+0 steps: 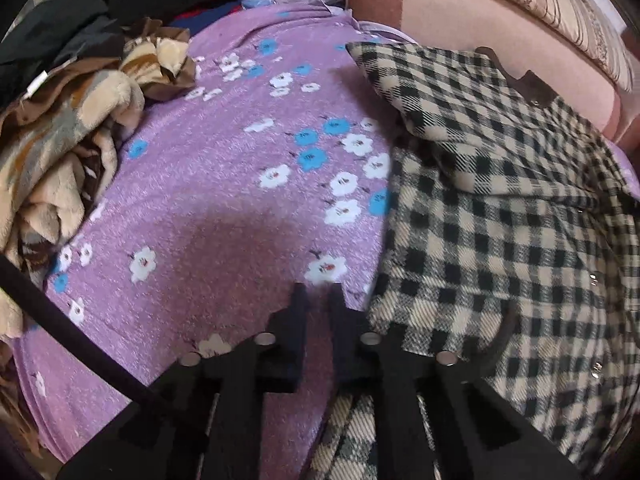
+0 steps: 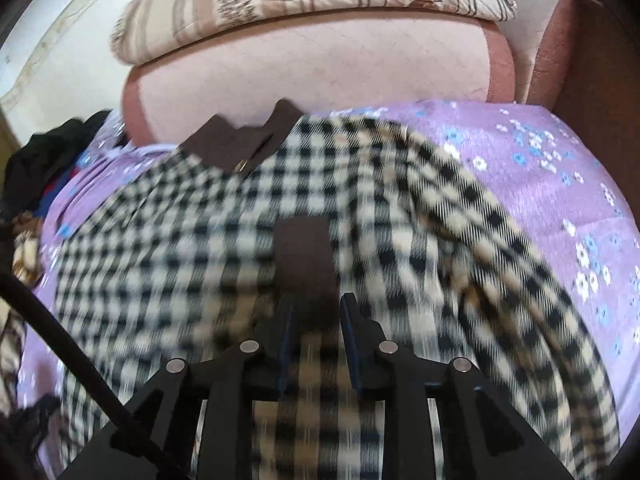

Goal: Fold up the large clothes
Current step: 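Lay the held sleeve across the coat body with the right gripper and release, then grasp the cuff of the other sleeve with the right gripper and lift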

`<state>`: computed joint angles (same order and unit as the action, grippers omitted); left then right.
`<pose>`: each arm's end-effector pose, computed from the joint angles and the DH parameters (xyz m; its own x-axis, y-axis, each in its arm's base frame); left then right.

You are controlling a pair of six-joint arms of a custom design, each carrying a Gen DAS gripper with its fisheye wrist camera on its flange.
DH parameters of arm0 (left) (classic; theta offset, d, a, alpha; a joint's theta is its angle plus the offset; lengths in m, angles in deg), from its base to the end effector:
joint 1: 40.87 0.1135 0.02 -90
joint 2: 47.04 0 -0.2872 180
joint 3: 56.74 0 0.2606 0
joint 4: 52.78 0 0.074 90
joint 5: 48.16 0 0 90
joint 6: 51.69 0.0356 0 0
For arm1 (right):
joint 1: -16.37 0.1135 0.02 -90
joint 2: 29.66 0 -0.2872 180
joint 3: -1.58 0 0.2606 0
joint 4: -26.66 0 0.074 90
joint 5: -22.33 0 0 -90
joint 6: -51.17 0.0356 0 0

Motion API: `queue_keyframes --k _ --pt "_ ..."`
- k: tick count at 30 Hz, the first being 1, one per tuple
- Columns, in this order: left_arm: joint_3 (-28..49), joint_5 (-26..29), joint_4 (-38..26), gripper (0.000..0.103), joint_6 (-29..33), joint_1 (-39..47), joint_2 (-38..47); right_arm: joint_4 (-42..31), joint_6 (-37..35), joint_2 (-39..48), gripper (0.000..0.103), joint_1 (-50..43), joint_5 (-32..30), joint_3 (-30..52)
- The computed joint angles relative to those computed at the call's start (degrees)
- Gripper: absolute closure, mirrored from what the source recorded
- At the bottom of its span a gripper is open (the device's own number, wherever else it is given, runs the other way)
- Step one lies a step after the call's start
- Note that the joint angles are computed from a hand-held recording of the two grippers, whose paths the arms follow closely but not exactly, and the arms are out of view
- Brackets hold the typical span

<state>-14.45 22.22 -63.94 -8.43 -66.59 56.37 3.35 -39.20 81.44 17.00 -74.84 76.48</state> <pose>0.2261 -0.0956 0.0622 -0.8188 -0.3670 -0.4415 -0.4079 0.9130 -0.0025 0.3891 0.0087 0.1333 -0.8612 -0.0159 -0.5081 -0.0798 0.9913 0.1043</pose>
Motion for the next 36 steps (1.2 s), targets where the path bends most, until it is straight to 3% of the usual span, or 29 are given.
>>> queue_keyframes --k 6,13,23,27,31,34,36 --pt "-3.74 1.77 3.02 0.095 -1.62 -0.15 -2.23 -2.80 -6.41 -8.72 0.077 -3.00 -8.58 -12.33" --pt "-4.56 -3.75 -1.57 0.095 -8.01 -7.96 -2.77 -3.58 -14.20 -17.21 0.071 -4.97 -13.14 -26.97" --pt "-2.44 -9.71 -16.16 0.095 -30.90 -26.35 -2.72 -16.45 -28.96 -30.62 0.070 -22.22 -22.78 -36.35" --pt "-2.77 -9.61 -19.75 0.090 -40.80 -34.27 -4.18 -23.58 -36.41 -33.93 0.070 -28.69 -24.09 -37.15" --pt "-0.79 -13.45 -25.06 0.087 -49.26 -41.97 -5.14 -36.66 -48.51 -37.20 0.069 -41.82 -26.64 -30.90" --pt "1.22 -16.77 -28.15 0.080 -51.78 -44.65 -5.87 -41.32 -50.90 -34.67 0.051 -52.44 -28.66 -20.84" --pt "2.58 -18.97 -29.26 0.077 -51.38 -45.14 -6.43 -38.97 -48.32 -32.42 0.043 -56.72 -28.35 -15.48"
